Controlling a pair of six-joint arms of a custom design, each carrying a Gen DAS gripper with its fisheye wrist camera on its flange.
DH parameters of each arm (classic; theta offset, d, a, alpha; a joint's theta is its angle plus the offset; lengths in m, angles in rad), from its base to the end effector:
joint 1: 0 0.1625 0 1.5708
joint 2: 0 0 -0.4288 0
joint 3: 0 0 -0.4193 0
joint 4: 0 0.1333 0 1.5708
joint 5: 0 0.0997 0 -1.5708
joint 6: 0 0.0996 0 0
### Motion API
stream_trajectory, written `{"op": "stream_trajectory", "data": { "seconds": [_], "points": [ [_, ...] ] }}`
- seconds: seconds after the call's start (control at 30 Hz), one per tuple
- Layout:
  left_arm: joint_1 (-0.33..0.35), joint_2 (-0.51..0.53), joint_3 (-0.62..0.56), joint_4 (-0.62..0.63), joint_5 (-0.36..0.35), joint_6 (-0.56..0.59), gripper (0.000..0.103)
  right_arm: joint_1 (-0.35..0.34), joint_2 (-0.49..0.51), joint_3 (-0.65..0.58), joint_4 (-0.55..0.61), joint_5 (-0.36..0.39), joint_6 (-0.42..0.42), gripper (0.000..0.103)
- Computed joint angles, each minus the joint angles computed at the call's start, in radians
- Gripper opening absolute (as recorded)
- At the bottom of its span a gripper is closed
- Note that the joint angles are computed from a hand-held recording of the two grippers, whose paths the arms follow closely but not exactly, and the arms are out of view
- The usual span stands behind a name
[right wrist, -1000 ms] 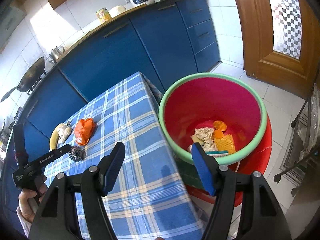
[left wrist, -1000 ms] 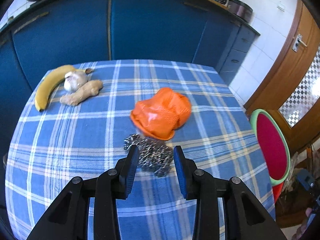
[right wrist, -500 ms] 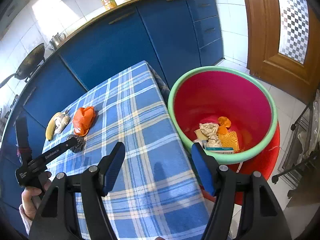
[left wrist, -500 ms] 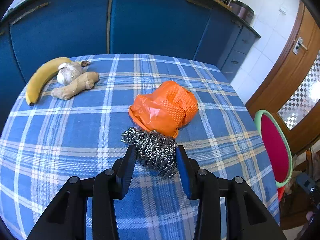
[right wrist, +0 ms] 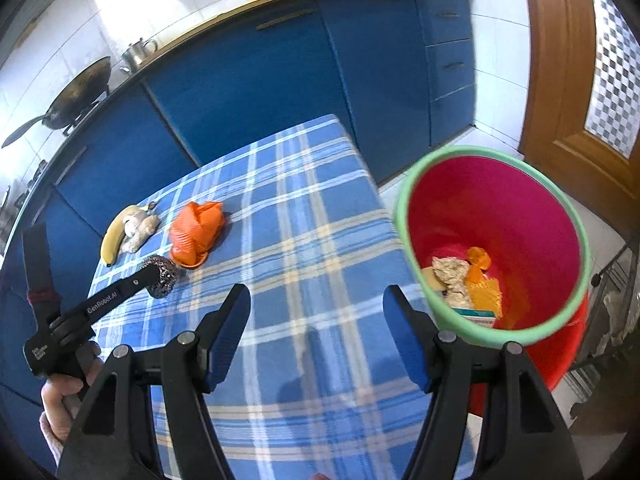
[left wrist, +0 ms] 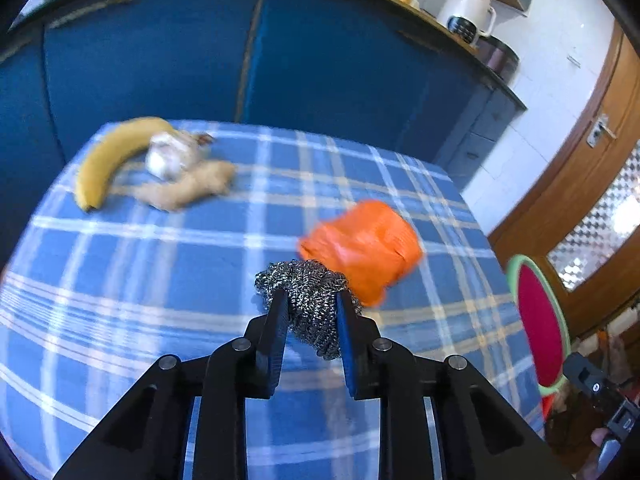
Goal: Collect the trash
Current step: 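Grasp the steel wool scrubber with the left tool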
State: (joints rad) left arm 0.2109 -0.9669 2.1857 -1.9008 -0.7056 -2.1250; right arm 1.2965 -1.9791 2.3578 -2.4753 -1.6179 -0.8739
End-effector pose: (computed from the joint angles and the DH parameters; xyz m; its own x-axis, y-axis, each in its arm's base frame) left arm -0.3481 -0.2884 0.0038 -0.7568 -0.5110 -0.4076 0.0515 0.5750 -0.8166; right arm 0.0275 -0.3770 0.3650 -0.7927 -0.4502 0.4110 -0.5821 0.7593 -0.2909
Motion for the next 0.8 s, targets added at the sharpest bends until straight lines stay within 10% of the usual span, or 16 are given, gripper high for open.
{"op": "stream_trajectory", "data": {
  "seconds": [0.3,0.8],
  "points": [
    [0.021,-0.082,-0.032,0.322,-0.019,-0.124,0.024,0.109,0.075,0.025,-0.023,-0.037,0.033,0.070],
    [0.015,-0.124,0.058,0.266,-0.048,-0.178,0.024,0.263,0.362,0.039,-0.206,-0.118,0.130,0.070]
  ]
}}
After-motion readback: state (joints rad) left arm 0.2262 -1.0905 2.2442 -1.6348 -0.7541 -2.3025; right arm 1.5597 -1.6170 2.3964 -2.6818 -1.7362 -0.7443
